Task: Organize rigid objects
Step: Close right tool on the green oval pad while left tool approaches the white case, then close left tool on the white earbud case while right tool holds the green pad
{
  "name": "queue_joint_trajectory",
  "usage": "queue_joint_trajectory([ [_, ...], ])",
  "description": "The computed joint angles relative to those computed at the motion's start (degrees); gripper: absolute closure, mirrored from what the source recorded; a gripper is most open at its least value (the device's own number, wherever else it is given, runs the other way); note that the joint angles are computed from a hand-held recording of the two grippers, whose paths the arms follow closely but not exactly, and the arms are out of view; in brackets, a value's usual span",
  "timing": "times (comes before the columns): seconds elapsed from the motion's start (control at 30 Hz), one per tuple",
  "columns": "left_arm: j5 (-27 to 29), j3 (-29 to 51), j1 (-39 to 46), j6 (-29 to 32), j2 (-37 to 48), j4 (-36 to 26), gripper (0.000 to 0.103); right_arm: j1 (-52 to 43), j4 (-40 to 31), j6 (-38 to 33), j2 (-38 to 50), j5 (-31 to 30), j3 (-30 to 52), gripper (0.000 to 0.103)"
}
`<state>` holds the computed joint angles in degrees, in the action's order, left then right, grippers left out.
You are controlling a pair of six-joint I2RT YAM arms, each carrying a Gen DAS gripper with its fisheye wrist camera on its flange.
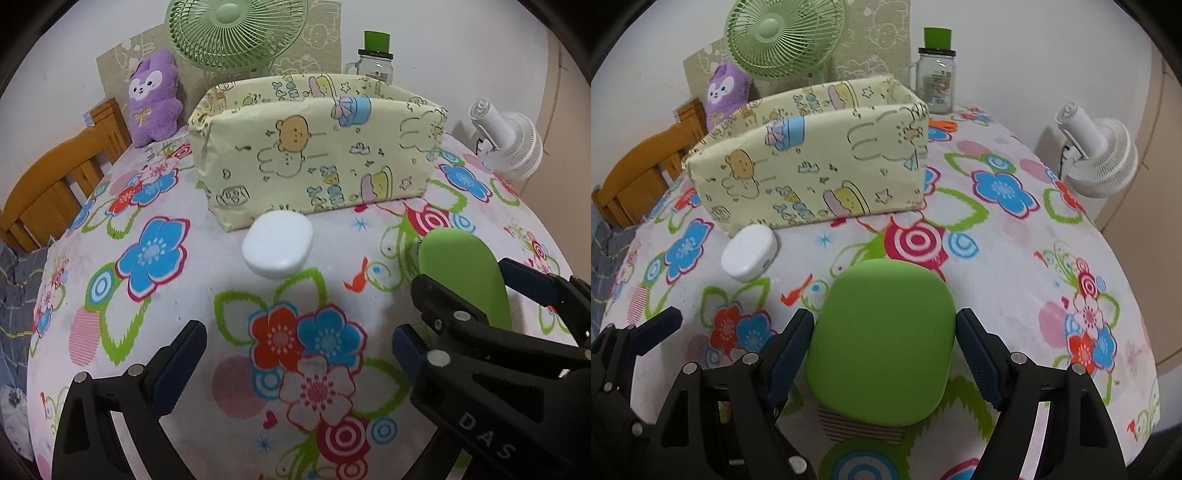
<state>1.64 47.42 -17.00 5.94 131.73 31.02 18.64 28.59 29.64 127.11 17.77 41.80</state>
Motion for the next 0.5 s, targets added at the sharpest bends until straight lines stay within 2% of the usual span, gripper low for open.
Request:
queue_joint_trajectory([
  [0.5, -2.4, 9.5, -0.8, -0.5, 3.3, -7.1, 0.001, -3.8, -2.2, -8.5, 1.7, -3.0, 6.3, 0.023],
])
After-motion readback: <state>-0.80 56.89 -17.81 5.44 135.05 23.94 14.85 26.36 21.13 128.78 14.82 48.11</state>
